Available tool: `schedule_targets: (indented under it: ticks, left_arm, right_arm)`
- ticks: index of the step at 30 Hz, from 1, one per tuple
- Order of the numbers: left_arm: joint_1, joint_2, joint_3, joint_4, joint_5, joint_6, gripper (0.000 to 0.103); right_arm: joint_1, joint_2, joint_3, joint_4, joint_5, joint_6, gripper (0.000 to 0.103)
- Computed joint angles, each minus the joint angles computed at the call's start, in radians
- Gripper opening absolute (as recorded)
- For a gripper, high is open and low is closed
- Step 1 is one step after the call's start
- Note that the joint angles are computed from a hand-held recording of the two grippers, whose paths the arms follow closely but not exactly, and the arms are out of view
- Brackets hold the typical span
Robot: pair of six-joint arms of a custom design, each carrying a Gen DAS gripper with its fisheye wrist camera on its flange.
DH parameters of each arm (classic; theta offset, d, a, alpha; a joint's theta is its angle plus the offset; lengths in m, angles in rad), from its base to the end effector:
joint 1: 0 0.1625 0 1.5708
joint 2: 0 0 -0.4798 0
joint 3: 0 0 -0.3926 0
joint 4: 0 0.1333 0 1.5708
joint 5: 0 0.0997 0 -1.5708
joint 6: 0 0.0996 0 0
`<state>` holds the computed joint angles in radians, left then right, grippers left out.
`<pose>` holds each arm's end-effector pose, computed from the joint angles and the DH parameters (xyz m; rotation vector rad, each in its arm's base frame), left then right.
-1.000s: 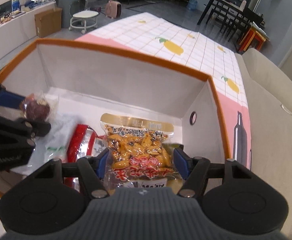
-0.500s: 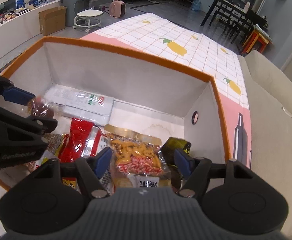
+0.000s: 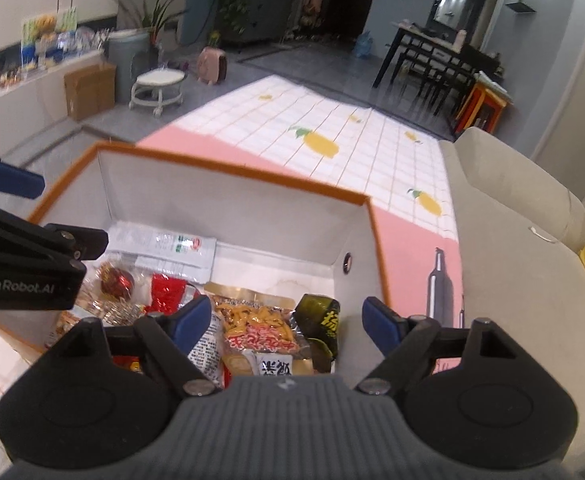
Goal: Organize snacks
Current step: 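Lower both packs into the box and open both tools, then move both tools out of the box toward the green sausage and clear snack bag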
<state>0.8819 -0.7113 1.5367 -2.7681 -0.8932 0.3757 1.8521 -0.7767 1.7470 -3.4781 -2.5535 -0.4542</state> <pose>-0.3262 -0.7040 0.1512 1.1107 2.2078 -0.5938 0.2338 -0.6274 0.2225 0.2074 -2.0011 0.8893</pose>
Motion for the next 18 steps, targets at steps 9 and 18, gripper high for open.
schedule_targets:
  ticks: [9,18]
  left_arm:
    - [-0.032,-0.105,0.155,-0.126,-0.061,-0.015,0.085]
    - [-0.041,-0.208,0.293,-0.025,-0.114,-0.246,0.084]
  right_arm:
    - [0.065,-0.054,0.129,-0.187,-0.008,0.063,0.08]
    - [0.114,-0.071,0.289,-0.297,-0.061,0.201,0.08]
